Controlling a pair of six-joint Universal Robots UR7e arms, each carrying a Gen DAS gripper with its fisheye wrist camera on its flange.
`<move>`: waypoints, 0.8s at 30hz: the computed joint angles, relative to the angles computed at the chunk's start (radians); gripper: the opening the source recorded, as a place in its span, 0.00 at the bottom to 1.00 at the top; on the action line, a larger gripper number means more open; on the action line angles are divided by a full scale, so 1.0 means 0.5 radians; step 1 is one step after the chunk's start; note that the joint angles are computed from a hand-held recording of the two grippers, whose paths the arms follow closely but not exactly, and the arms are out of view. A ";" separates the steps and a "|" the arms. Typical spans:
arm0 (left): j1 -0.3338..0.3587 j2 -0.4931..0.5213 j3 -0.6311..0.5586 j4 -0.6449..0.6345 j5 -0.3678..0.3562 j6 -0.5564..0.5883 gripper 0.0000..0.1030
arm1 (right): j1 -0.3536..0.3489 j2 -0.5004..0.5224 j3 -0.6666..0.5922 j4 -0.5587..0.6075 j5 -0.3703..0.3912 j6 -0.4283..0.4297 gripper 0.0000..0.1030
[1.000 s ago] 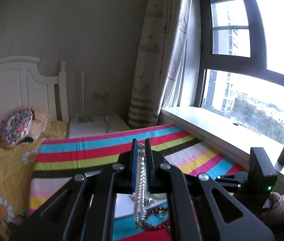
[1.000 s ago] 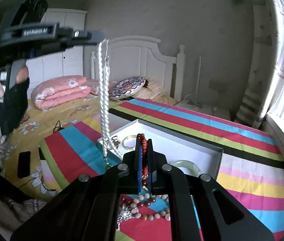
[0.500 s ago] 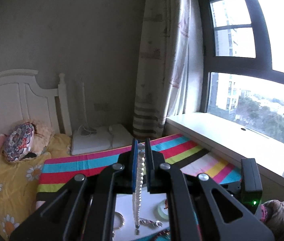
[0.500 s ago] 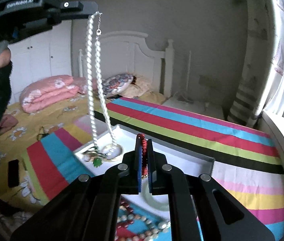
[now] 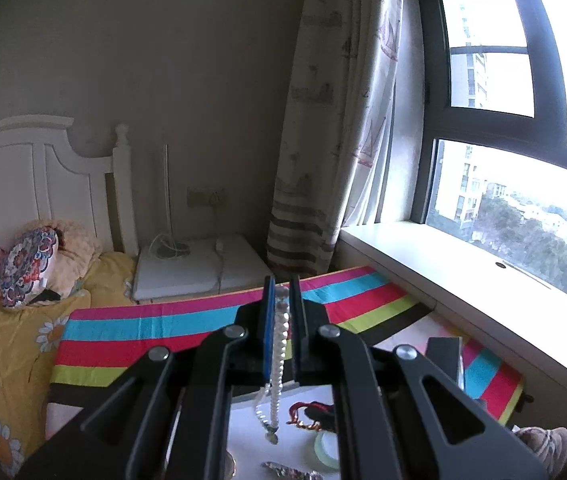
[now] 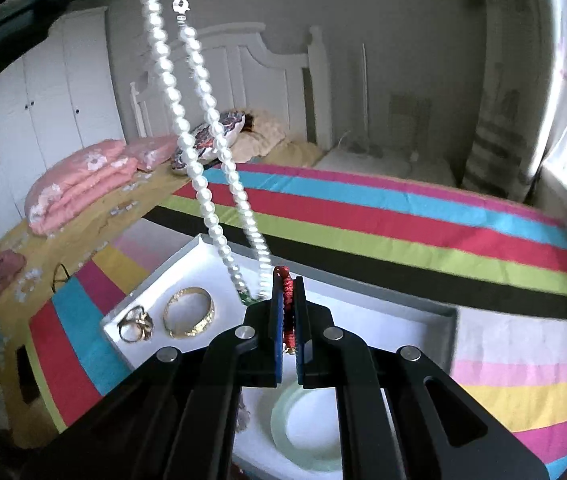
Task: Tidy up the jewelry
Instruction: 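Lower the pearl necklace and red beads into the tray and open both tools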
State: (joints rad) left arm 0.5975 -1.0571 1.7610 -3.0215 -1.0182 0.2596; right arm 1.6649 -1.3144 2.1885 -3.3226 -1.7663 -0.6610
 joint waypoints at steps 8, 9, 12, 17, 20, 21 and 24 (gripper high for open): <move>0.165 0.150 0.011 0.101 0.181 -0.029 0.06 | -0.049 0.157 -0.203 0.218 -0.283 0.154 0.06; 0.200 0.174 -0.001 0.147 0.204 -0.052 0.06 | -0.053 0.171 -0.218 0.234 -0.321 0.162 0.06; 0.267 0.216 -0.010 0.201 0.253 -0.075 0.06 | -0.023 0.229 -0.244 0.179 -0.491 0.127 0.06; 0.384 0.298 -0.071 0.291 0.329 -0.104 0.06 | -0.029 0.244 -0.267 0.204 -0.580 0.180 0.06; 0.440 0.327 -0.120 0.419 0.337 -0.152 0.06 | -0.028 0.249 -0.289 0.261 -0.645 0.230 0.07; 0.462 0.329 -0.138 0.512 0.323 -0.196 0.06 | -0.030 0.247 -0.305 0.301 -0.660 0.261 0.07; 0.489 0.316 -0.149 0.629 0.300 -0.260 0.07 | -0.036 0.227 -0.326 0.401 -0.683 0.364 0.20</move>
